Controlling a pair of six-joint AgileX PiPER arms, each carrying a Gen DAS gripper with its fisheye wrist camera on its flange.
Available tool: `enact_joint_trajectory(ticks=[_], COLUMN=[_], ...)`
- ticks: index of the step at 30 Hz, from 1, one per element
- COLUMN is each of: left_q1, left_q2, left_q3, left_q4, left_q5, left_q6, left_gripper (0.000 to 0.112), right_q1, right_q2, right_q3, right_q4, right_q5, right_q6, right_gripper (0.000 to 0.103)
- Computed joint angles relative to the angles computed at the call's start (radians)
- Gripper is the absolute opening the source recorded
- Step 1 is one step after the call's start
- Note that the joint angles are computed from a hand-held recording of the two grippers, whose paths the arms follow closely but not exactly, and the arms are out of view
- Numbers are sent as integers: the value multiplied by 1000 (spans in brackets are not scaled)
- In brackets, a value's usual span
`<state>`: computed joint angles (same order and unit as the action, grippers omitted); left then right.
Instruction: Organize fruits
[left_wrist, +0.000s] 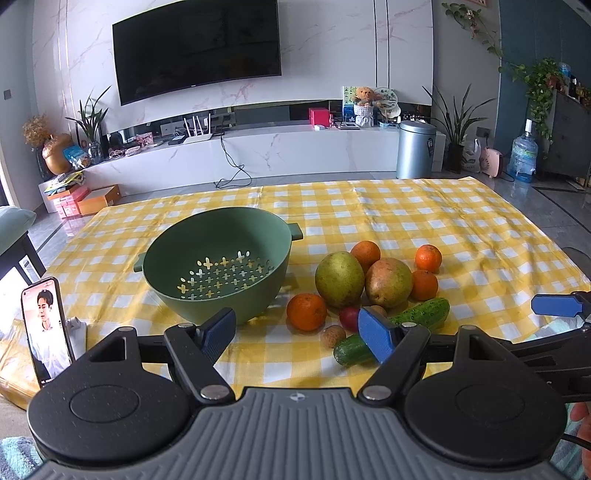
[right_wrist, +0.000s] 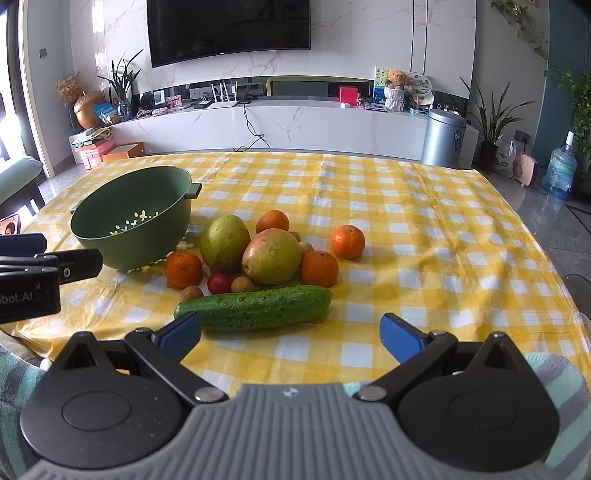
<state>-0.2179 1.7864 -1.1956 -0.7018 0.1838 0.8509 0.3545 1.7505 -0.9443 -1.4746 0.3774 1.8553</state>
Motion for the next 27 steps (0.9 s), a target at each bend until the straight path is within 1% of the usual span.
enact_joint_trajectory(ticks=[27], left_q1=[-4], left_q2=[1], left_q3=[1], left_q4=[23], left_q5=[-2], left_q6=[-25], left_gripper=[89], right_q1=[5], right_q2=[9], right_q3=[3], right_q4=[12], right_q5=[0], right_q6=[-2], right_gripper=[99])
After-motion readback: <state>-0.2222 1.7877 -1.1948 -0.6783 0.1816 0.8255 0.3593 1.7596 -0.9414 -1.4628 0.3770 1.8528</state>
